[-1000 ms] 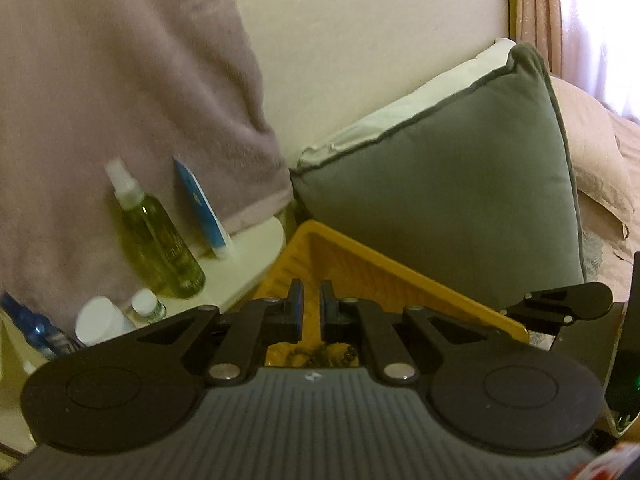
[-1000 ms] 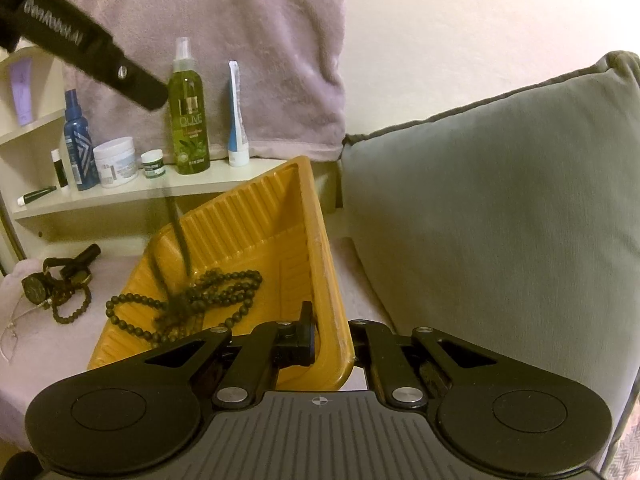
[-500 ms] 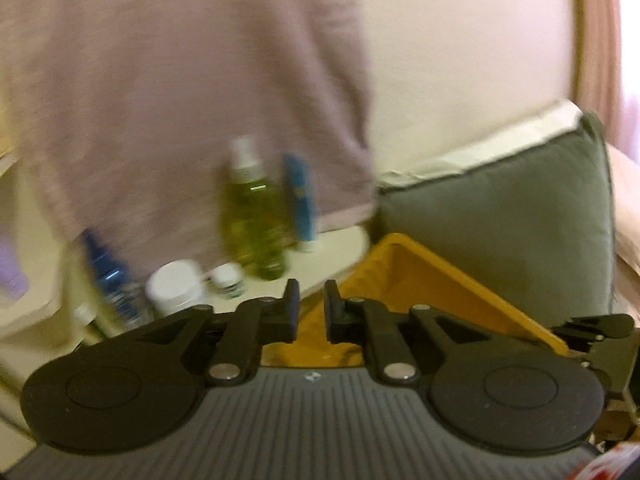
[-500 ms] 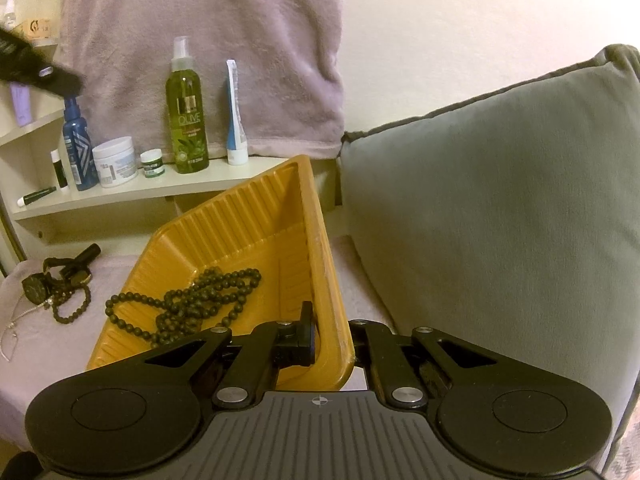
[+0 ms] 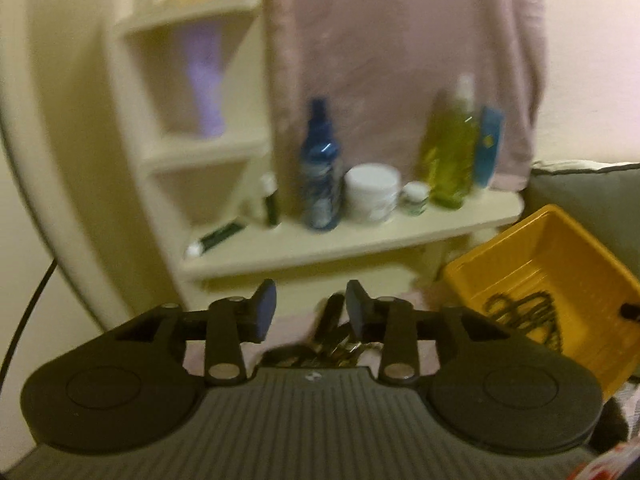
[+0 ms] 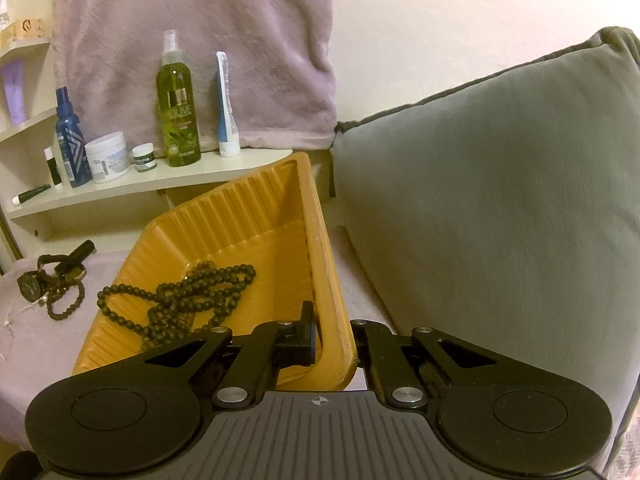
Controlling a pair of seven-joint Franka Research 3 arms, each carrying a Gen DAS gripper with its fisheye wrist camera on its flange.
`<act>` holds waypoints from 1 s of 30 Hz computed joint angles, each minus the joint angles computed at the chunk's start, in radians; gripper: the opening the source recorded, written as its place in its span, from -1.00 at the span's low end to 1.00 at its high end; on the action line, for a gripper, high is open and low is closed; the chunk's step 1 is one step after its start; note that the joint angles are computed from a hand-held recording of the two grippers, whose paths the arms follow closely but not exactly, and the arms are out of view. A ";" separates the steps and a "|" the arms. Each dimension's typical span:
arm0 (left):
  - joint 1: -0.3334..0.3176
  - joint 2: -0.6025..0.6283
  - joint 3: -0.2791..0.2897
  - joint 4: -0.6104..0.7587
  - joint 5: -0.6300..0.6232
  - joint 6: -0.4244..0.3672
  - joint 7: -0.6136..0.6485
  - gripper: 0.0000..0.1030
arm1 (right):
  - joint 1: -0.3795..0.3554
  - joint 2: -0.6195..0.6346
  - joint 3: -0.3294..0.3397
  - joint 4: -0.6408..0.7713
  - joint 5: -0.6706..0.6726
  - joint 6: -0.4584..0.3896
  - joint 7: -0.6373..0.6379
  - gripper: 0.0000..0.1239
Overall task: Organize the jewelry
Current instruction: 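Move the left gripper back to the pile and grasp a dark bead strand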
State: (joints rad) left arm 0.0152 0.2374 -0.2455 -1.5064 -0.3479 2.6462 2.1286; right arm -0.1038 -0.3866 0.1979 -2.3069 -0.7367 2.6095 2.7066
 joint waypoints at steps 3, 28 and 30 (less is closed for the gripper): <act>0.013 -0.025 0.004 -0.078 -0.031 0.037 -0.004 -0.24 | 0.002 0.000 -0.002 -0.002 0.003 -0.003 -0.004 -0.91; -0.025 0.102 -0.048 -0.190 0.083 0.190 -0.200 -0.61 | 0.010 0.005 -0.008 0.003 0.034 -0.020 -0.055 -0.92; -0.024 0.112 -0.049 -0.178 0.106 0.179 -0.222 -0.69 | 0.013 0.006 -0.010 0.006 0.038 -0.024 -0.061 -0.92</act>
